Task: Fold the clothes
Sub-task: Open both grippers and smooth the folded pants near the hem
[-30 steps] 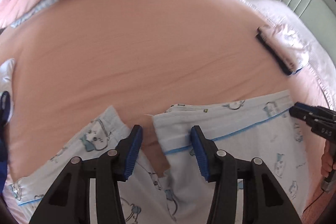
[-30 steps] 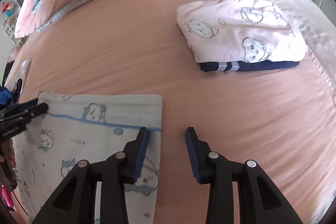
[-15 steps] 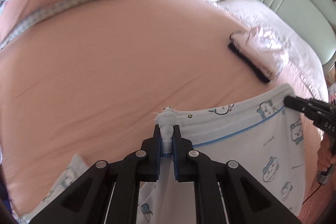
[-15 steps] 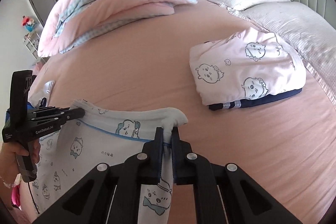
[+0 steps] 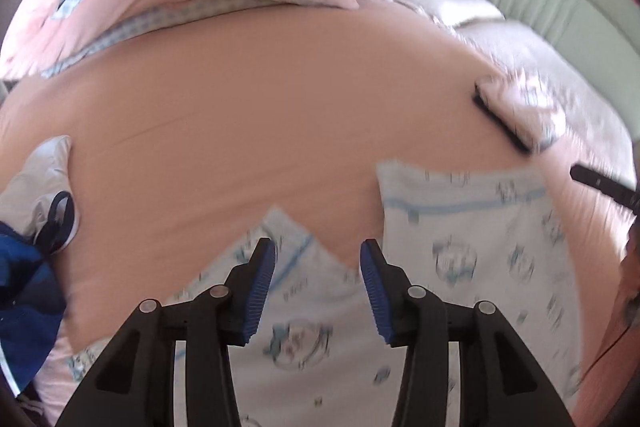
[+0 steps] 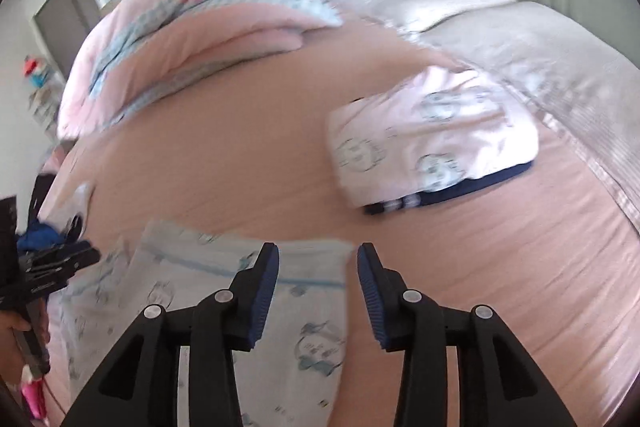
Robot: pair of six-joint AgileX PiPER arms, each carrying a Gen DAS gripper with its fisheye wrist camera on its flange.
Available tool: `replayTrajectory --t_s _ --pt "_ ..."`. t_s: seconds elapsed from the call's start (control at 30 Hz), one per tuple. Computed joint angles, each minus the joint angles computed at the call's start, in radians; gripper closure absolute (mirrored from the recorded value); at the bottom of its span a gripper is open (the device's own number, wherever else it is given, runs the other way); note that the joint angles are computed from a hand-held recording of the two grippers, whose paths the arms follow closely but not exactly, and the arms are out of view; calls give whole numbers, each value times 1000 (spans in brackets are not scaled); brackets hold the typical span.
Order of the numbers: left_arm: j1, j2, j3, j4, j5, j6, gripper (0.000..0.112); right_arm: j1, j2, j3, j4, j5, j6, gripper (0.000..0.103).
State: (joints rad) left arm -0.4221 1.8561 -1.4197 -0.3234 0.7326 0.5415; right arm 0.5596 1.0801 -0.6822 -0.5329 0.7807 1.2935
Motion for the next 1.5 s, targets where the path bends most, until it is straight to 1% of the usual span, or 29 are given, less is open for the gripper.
replayTrajectory --t_s 0.03,0.07,0.13,0.17,0.2,0.27,0.33,0.43,0.5,0.57,0.6,0.67,0.7,0.77,0.87,1.0,1.07,1.1,1.17,1.2,1.23,1.27,1.3,1.33,1.37,1.4,1.43,1.47,1.5 --pt "-11 -23 57 37 -35 -18 71 35 46 -31 57 -15 -70 63" --pt "-17 -47 111 66 -62 -40 71 88 93 -57 87 -24 -100 63" --pt "-12 -111 226 91 -105 -56 71 224 189 -96 96 -27 -80 63" --pt "-9 -143 281 104 -125 -66 71 269 235 -111 114 -15 -88 63" --pt "-2 -183 341 103 -144 -59 71 318 265 -112 121 4 -70 63" --pt "20 -275 453 114 -160 -46 71 422 288 -83 101 41 27 62" --pt "46 -370 544 137 -149 -42 71 523 261 -63 42 98 151 62" --pt "67 -477 628 161 -97 -67 71 604 215 -65 59 183 242 62" --pt "105 -553 693 156 -69 -33 71 675 198 -75 55 243 332 62" --pt "108 -621 748 189 -63 -49 71 794 194 -93 0 318 477 62" --pt "108 -652 768 207 -54 -63 71 837 193 -97 -28 337 530 62" --pt "117 -707 796 227 -24 -76 71 847 190 -86 -64 300 544 62" --pt "123 -728 807 228 -4 -68 71 857 208 -105 -47 293 521 62" --pt "141 -772 828 230 37 -43 71 861 261 -141 2 277 458 62" --pt "181 -834 873 242 90 17 71 868 305 -126 108 234 391 62" --pt "239 -901 894 250 147 65 70 958 287 -118 149 273 374 61" --pt "247 -917 872 249 169 47 71 945 258 -130 168 291 350 61" --pt "254 -935 863 222 175 60 71 939 241 -137 165 298 349 61" --pt "281 -958 854 120 181 126 71 951 231 -160 105 303 372 61" --pt "272 -952 853 79 177 134 71 958 230 -173 72 301 382 61" --pt "263 -937 858 44 167 146 71 956 232 -178 49 280 388 61" --pt "251 -921 867 16 154 155 71 939 237 -169 45 222 391 61" --pt "227 -918 880 22 143 124 71 921 242 -160 41 164 393 61" --pt "200 -913 899 68 128 53 71 902 250 -148 46 109 404 61" --pt "204 -905 913 97 124 18 70 879 263 -134 83 67 410 61" --pt "239 -919 923 95 142 23 70 861 283 -121 125 39 398 62" --pt "297 -933 927 72 172 63 70 869 290 -108 127 24 409 63" --pt "346 -947 922 65 209 93 70 907 281 -101 90 42 453 64" --pt "363 -966 921 91 231 91 69 938 278 -111 84 80 463 63"
